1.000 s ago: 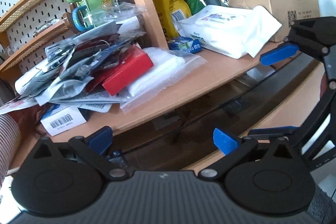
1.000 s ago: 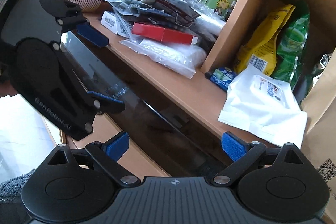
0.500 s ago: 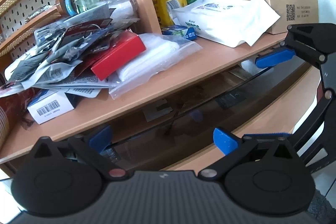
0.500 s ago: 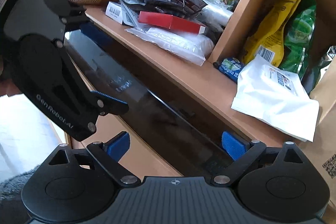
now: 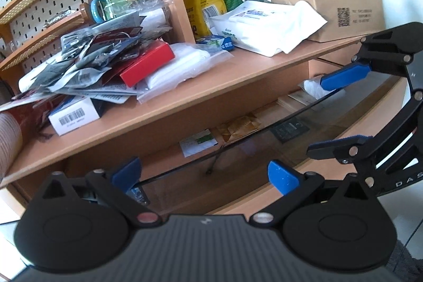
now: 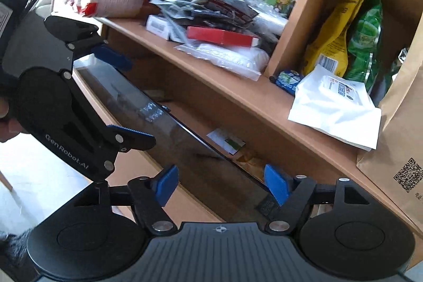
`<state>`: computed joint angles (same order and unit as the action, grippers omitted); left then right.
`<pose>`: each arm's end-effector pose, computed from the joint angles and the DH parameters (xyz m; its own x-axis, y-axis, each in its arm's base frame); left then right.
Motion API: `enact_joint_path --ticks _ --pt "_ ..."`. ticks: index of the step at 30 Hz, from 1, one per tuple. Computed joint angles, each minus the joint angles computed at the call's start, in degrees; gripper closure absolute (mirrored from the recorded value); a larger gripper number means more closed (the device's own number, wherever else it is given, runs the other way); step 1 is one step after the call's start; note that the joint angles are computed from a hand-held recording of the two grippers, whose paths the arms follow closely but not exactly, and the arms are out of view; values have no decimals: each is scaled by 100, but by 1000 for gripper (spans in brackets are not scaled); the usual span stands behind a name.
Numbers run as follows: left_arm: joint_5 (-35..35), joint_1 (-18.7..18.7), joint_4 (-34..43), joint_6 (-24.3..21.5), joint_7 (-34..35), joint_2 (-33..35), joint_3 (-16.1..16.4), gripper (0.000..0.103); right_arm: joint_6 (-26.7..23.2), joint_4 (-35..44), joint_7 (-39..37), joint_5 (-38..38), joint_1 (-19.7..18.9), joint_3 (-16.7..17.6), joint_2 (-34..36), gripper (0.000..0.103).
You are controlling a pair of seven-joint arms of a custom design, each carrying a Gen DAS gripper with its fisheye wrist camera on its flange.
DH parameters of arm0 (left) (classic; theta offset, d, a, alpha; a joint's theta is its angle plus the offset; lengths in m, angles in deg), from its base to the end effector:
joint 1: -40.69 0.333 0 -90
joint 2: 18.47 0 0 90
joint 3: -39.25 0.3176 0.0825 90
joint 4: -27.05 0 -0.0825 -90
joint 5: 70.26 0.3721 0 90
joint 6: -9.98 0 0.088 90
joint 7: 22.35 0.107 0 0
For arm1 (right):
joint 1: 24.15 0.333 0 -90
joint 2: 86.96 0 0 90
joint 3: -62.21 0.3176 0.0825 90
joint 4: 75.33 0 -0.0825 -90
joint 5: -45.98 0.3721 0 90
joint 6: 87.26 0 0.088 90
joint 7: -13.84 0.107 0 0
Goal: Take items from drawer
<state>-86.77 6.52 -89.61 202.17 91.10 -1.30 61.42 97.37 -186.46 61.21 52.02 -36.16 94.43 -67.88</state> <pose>0.6184 -0.1227 0.4455 -0.2300 -0.9408 -0.2489 -0.4541 0.3300 -0.8276 0.6275 0.1776 0.4656 0.5834 -0.7295 0.3571 -0.2649 -0.5866 -0.7654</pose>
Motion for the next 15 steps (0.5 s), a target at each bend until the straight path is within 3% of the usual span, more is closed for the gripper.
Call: enact_joint_path --ticks 6,15 --pt "-380 -242 -547 210 365 -398 45 0 51 -420 -239 -20 -502 541 -224 34" --pt "-1316 -515 -1049 254 1285 -895 -31 0 -77 -952 -949 586 -1799 2009 -511 37"
